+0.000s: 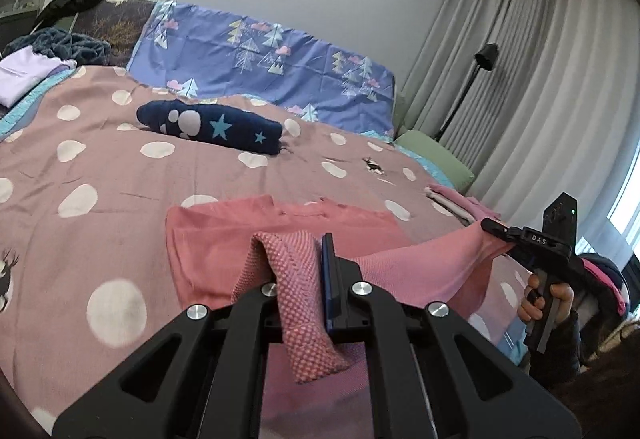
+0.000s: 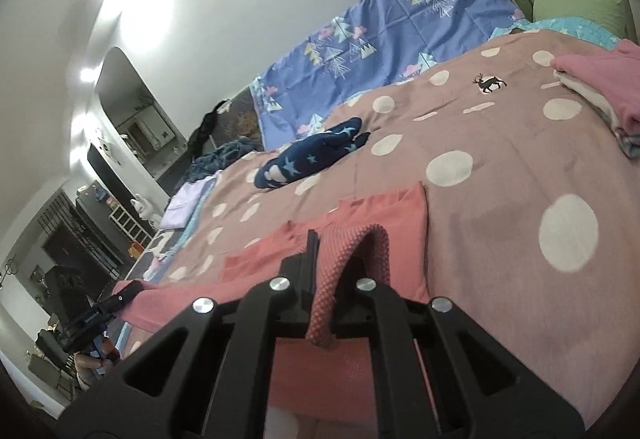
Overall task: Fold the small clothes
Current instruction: 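Fold the hem toward the collar with the left tool while the right tool grips the hem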
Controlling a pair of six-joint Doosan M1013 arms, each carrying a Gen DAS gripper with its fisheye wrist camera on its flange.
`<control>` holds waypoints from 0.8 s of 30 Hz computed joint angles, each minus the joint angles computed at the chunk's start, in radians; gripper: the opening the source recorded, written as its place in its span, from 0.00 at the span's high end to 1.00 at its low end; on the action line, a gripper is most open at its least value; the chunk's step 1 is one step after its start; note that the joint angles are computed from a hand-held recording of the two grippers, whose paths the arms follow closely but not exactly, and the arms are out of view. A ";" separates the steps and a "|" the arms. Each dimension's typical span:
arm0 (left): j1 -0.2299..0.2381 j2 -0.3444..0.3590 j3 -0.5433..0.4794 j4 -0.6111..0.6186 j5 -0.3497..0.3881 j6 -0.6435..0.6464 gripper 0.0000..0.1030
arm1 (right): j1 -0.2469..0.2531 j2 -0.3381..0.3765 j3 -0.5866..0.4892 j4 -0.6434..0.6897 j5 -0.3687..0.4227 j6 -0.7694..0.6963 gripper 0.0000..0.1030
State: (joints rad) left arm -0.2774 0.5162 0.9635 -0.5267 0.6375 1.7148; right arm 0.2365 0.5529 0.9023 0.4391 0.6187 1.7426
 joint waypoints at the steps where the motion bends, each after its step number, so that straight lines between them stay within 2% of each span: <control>1: 0.004 0.027 -0.042 0.009 0.025 -0.019 0.95 | -0.002 0.022 -0.033 -0.016 0.019 0.015 0.96; 6: 0.013 0.124 -0.198 0.075 0.116 -0.105 0.95 | -0.009 0.125 -0.197 -0.063 0.125 0.064 0.96; 10: 0.022 0.206 -0.309 0.125 0.201 -0.188 0.95 | -0.011 0.243 -0.374 -0.110 0.269 0.118 0.96; 13: 0.027 0.275 -0.394 0.160 0.302 -0.264 0.95 | -0.012 0.327 -0.498 -0.137 0.384 0.168 0.96; 16: 0.031 0.319 -0.442 0.180 0.365 -0.308 0.95 | -0.015 0.366 -0.549 -0.141 0.442 0.193 0.95; 20: 0.040 0.325 -0.432 0.144 0.362 -0.309 0.93 | -0.017 0.357 -0.531 -0.127 0.450 0.165 0.91; 22: 0.041 0.318 -0.423 0.130 0.357 -0.298 0.84 | -0.015 0.343 -0.512 -0.133 0.458 0.142 0.90; 23: 0.042 0.311 -0.413 0.125 0.352 -0.295 0.75 | -0.015 0.335 -0.501 -0.132 0.459 0.135 0.90; 24: 0.042 0.304 -0.401 0.117 0.348 -0.288 0.71 | -0.015 0.327 -0.488 -0.128 0.458 0.128 0.90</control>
State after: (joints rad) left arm -0.2354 0.8197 0.5624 -0.4102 0.9852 1.4264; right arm 0.2213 0.8799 0.4146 0.3106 1.0770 1.8709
